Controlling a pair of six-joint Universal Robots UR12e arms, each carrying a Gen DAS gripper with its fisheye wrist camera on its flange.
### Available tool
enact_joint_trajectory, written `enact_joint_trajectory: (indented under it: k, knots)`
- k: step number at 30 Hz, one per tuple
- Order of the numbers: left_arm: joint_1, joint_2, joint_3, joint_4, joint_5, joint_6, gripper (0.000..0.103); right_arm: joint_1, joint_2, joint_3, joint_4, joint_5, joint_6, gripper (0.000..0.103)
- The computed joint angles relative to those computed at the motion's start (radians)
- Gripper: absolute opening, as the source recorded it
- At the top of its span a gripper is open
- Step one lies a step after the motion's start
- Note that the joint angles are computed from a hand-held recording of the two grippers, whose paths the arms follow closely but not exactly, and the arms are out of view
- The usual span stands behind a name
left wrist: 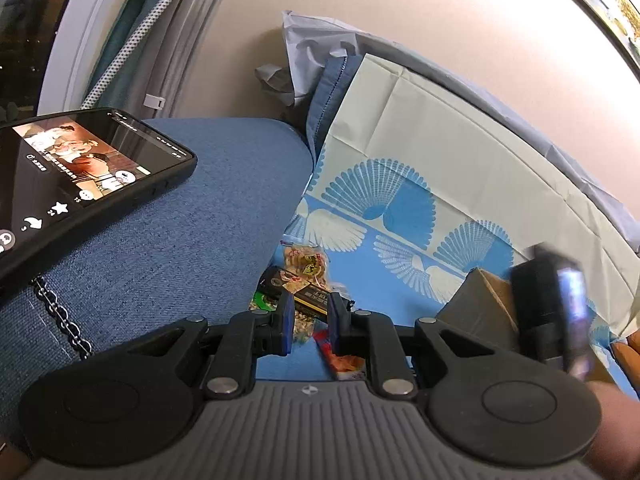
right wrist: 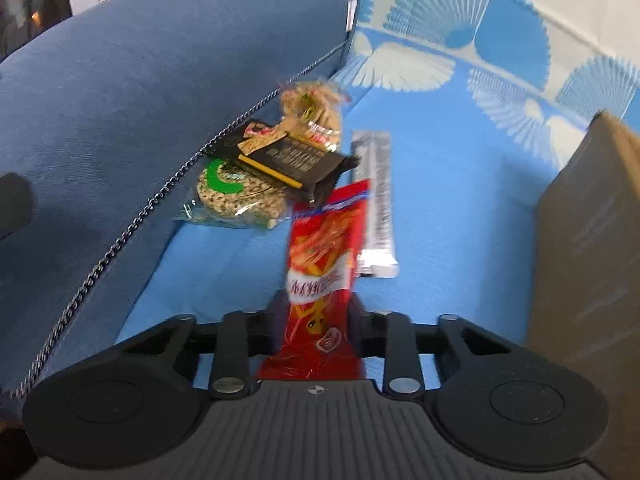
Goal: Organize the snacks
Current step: 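Grasp the red spicy-strip packet with right gripper while left grasps dark cracker bar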
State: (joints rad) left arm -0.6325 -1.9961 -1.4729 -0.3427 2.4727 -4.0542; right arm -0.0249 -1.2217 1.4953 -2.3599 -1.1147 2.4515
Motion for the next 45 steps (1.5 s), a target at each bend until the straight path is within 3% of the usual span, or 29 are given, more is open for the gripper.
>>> enact_joint_trajectory:
  k: [11, 16, 20, 25, 27, 29, 32, 34, 38, 39, 40, 41, 45]
  knots:
    - [-0.001, 0.001, 0.008, -0.049, 0.004, -0.019, 0.019, -0.103, -0.141, 0.103, 0.109, 0.130, -0.166, 0.008]
    - [0.000, -0.003, 0.021, -0.102, 0.001, -0.028, 0.019, -0.145, -0.168, 0.169, 0.099, 0.210, -0.096, 0.005]
    - [0.002, -0.007, 0.033, -0.144, -0.005, -0.039, 0.020, -0.142, -0.157, 0.180, 0.111, 0.181, -0.053, 0.008]
    - [0.006, -0.012, 0.050, -0.202, -0.029, -0.037, 0.027, -0.136, -0.156, 0.227, -0.058, 0.137, -0.058, 0.065]
    - [0.009, -0.013, 0.056, -0.223, -0.043, -0.034, 0.029, -0.133, -0.149, 0.240, -0.121, 0.144, -0.086, 0.077]
    - [0.012, -0.013, 0.061, -0.238, -0.055, -0.033, 0.034, -0.116, -0.139, 0.237, -0.135, 0.104, -0.116, 0.083]
    - [0.026, -0.012, 0.068, -0.242, -0.118, -0.003, 0.049, -0.096, -0.120, 0.231, -0.167, 0.052, -0.118, 0.083]
    - [0.043, -0.011, 0.079, -0.266, -0.180, -0.019, 0.055, -0.084, -0.109, 0.213, -0.145, 0.021, -0.100, 0.083]
    - [0.093, -0.022, 0.144, -0.379, -0.308, -0.166, 0.070, -0.083, -0.087, 0.154, 0.008, 0.023, -0.019, 0.074]
    - [0.103, -0.032, 0.169, -0.410, -0.323, -0.203, 0.073, -0.087, -0.082, 0.143, 0.030, 0.040, 0.018, 0.059]
    - [0.115, -0.044, 0.197, -0.442, -0.339, -0.240, 0.080, -0.087, -0.084, 0.145, 0.019, 0.042, 0.034, 0.050]
    - [0.125, -0.056, 0.225, -0.477, -0.352, -0.276, 0.085, -0.089, -0.083, 0.143, 0.016, 0.047, 0.043, 0.050]
    - [0.158, -0.124, 0.356, -0.648, -0.360, -0.411, 0.088, -0.096, -0.080, 0.131, 0.059, 0.077, 0.074, 0.048]
